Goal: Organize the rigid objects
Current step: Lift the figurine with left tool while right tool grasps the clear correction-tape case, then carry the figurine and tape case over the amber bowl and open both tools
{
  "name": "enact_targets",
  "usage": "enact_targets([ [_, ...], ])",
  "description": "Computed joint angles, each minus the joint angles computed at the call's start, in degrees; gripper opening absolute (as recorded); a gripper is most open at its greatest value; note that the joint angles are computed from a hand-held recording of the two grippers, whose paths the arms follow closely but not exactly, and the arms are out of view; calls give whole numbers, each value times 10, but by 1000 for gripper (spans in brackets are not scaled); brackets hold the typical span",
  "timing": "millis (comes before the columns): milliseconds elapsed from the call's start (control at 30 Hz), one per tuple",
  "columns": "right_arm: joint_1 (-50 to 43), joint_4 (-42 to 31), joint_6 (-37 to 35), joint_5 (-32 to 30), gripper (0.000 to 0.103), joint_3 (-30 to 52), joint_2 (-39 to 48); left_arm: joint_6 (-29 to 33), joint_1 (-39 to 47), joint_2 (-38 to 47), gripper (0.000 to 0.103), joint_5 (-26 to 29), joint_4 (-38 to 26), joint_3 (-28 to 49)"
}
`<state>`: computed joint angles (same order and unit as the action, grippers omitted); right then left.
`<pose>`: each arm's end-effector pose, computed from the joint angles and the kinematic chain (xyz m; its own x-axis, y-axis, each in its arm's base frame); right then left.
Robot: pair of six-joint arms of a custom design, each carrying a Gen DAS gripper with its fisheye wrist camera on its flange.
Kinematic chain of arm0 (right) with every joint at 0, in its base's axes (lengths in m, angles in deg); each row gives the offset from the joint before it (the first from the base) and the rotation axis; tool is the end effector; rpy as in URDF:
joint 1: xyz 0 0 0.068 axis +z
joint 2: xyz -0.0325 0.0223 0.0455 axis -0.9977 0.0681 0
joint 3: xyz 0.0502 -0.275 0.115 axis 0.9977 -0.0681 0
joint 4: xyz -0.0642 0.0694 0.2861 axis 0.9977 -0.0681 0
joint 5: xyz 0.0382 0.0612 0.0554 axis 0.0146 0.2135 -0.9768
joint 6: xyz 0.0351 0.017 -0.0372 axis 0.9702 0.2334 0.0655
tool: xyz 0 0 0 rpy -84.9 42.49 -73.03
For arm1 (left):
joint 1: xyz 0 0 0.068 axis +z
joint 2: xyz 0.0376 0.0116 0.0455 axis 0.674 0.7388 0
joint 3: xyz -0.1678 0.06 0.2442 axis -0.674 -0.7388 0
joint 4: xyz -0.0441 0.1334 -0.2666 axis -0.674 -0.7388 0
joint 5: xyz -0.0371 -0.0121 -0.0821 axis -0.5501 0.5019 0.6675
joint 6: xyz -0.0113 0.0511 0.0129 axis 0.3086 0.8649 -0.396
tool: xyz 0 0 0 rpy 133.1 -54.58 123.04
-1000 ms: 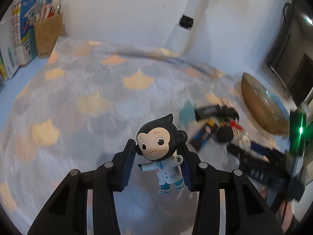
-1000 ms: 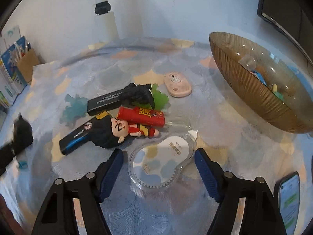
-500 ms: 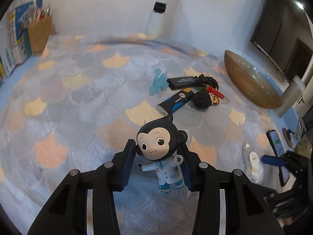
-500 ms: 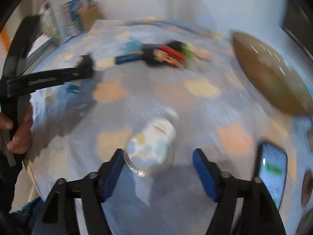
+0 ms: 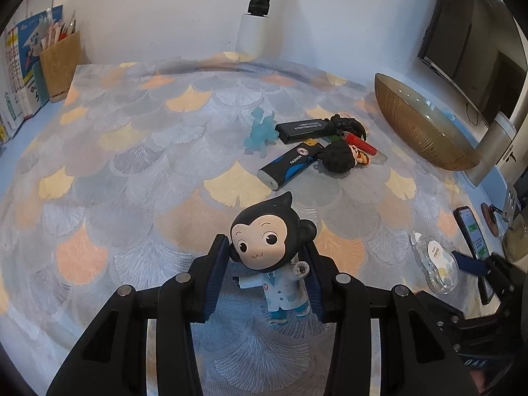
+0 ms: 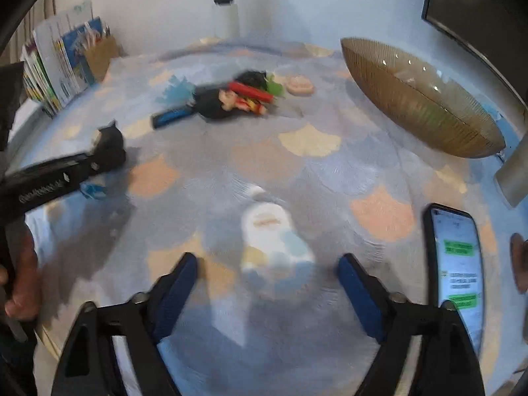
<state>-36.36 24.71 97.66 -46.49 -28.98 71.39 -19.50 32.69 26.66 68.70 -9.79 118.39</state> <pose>0.2444 0.2647 0.1969 -0.8016 -0.0788 -0.5927 -0.0804 0.9965 -0.0237 0.3172 -0.0609 0.2077 -0.7706 0.0695 -0.6335 0.2369 0.9540 -0.1836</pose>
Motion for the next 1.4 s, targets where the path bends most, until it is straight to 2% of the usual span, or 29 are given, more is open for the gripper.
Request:
enact_targets([
  [33, 14, -2, 0, 26, 68, 6, 8, 0, 0, -1, 40, 2, 1, -1],
  [67, 33, -10, -9, 59, 51, 18, 20, 1, 1, -2, 40, 3, 2, -2],
  [100, 51, -16, -26, 75, 48, 30, 31, 2, 0, -4, 40, 1, 4, -3],
  [200, 66, -5, -26, 64, 48, 31, 31, 6, -10, -8, 40, -15, 5, -7],
  [333, 27, 75, -2, -22, 48, -35, -23, 11, -21, -11, 40, -36, 4, -10],
  [567, -8, 105, 17, -48, 48, -105, -107, 1, -34, -10, 40, -56, -7, 2],
  [633, -19, 92, 14, -43, 48, -104, -129, -11, -46, -19, 40, -35, -17, 19],
  [767, -64, 45, -13, -4, 48, -89, -207, 2, -108, -7, 40, -39, -36, 104],
  [833, -111, 25, -42, 18, 48, -76, -241, 7, -138, 26, 40, -35, -46, 169],
  [900, -168, -7, -47, 26, 48, -55, -237, -4, -161, 81, 40, -12, -57, 246],
  [1000, -268, -16, -56, -39, 48, -37, -222, -31, -186, 180, 40, 13, -79, 352],
  [1100, -312, -51, -60, -38, 48, 0, -176, -55, -204, 267, 40, 22, -113, 435],
  [1300, -365, -51, -69, -76, 48, 6, -147, -40, -241, 305, 41, -15, -108, 470],
  [1333, -368, -45, -72, -80, 49, 0, -152, -35, -244, 306, 49, -14, -105, 474],
  [1367, -372, -45, -74, -83, 56, 1, -153, -31, -248, 302, 65, -19, -101, 471],
  [1400, -373, -52, -69, -77, 59, 2, -157, -31, -251, 291, 72, -33, -96, 464],
])
